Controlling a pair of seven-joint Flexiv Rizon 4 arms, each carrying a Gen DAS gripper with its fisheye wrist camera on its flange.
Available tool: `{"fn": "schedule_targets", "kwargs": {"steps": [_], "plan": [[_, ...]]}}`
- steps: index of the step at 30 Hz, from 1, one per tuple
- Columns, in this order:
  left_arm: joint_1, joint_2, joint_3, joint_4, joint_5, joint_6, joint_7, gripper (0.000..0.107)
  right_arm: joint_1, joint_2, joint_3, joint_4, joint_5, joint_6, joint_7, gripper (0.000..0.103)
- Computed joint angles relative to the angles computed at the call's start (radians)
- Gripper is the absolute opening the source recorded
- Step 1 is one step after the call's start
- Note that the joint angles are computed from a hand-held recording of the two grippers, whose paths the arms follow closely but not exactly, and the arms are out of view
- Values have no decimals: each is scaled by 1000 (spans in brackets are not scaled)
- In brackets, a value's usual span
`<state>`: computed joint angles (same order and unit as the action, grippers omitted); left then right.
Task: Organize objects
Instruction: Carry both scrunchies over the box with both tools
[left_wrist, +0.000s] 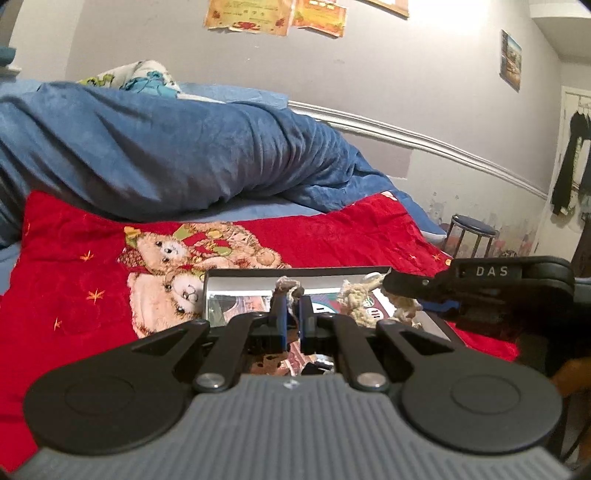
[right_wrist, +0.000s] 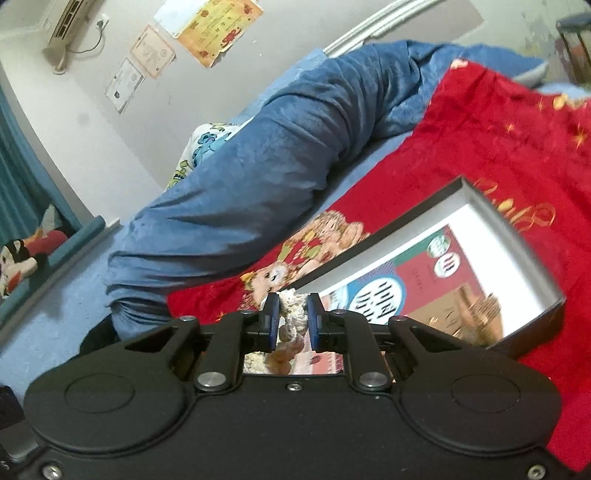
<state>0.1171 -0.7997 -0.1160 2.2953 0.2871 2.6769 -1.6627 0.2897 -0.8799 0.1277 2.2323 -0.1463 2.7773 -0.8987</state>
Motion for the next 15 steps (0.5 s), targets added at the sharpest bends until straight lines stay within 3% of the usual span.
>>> {"fn": "schedule_targets", "kwargs": {"steps": [6, 10, 15], "plan": [[64, -11, -46, -38, 79, -41, -74, 7, 23, -1, -17, -22, -24, -9, -69, 16], [66, -18, -61, -94, 111, -75, -92, 7, -25, -48, 2, -55, -130, 40, -53, 16], [69, -18, -87, -142, 135, -143, -116, 7, -18, -38, -10, -55, -106, 24, -61, 16]]}}
